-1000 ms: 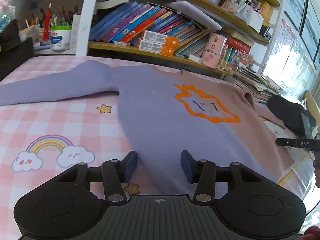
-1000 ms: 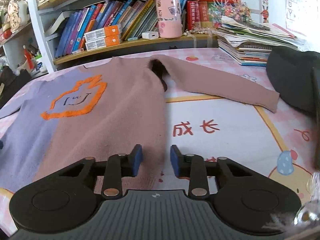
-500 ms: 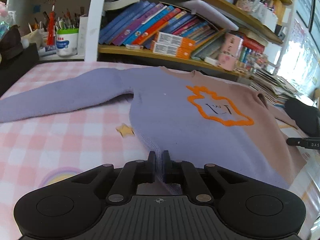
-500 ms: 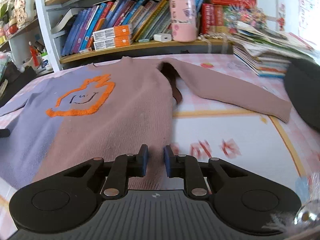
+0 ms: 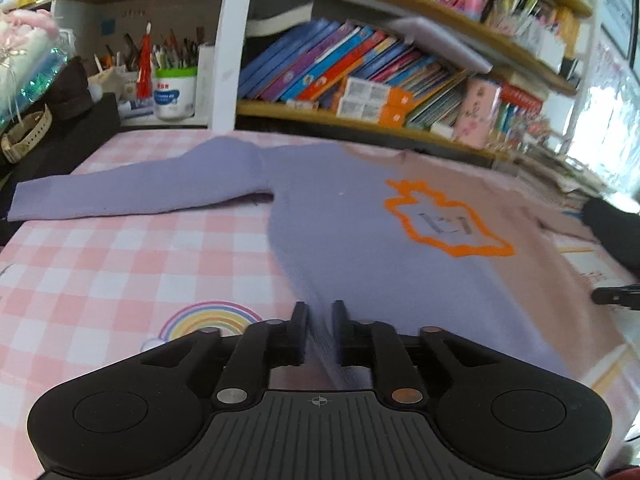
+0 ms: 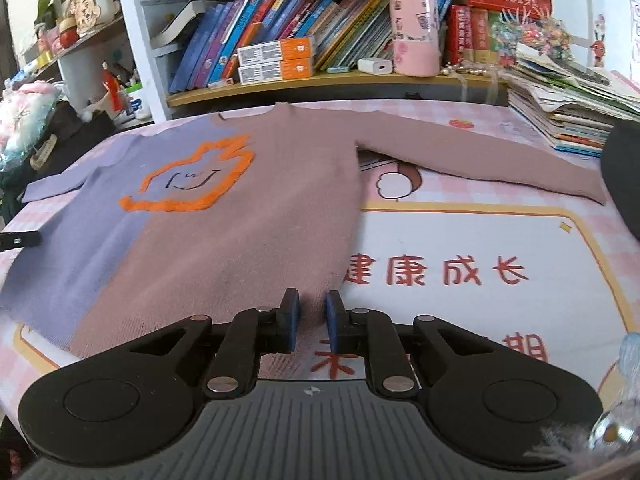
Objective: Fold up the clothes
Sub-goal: 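Pinch the lavender hem with the left gripper and tug it straight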
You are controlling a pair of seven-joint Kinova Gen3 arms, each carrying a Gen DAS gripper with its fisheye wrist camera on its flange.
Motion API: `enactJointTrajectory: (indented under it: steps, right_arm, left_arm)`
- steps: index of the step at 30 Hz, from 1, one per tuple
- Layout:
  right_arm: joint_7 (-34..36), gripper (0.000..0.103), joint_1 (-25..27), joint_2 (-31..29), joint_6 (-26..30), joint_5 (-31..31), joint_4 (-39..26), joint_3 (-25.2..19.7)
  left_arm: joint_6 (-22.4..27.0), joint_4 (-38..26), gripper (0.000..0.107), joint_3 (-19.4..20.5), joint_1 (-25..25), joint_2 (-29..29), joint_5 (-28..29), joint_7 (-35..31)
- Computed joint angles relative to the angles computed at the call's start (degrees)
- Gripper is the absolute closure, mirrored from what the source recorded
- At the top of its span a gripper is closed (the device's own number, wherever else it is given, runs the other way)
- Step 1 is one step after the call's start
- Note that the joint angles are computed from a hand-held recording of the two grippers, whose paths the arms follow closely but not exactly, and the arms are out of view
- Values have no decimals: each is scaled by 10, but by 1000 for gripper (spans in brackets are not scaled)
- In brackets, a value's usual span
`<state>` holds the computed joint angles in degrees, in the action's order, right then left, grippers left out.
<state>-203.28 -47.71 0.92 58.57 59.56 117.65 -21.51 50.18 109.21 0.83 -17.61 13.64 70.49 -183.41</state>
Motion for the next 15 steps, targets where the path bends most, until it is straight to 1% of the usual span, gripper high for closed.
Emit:
enactJointTrajectory:
  steps: [2,5,9,10,12,14,15]
  right_arm:
    - [1,90,-1,1,3,0,0,-1]
    - [6,90,-4,4,15,0,-2,-2]
    - [-3,90,-9,6,46,-2,0,-1]
    - [-7,90,-9,4,47,-3,2,1]
    - [-26,89,-4,-10,23,-2,15,2]
    - [-48,76,2,-27,-1,1,28,-1]
    - [-52,75,5,-28,-2,0,30,-7]
  left_arm:
    - [7,7,68,-2,-3,-3,1,5]
    - [12,12,68,-2,0,-3,-4,15]
    - [6,26,68,-1,6,-5,8,10]
    - [6,27,68,-1,6,-4,9,12]
    - [6,28,68,-3,8,-6,9,15]
    - [9,29,68,-4,8,-7,7,19]
    - [13,29,68,-4,8,-7,5,21]
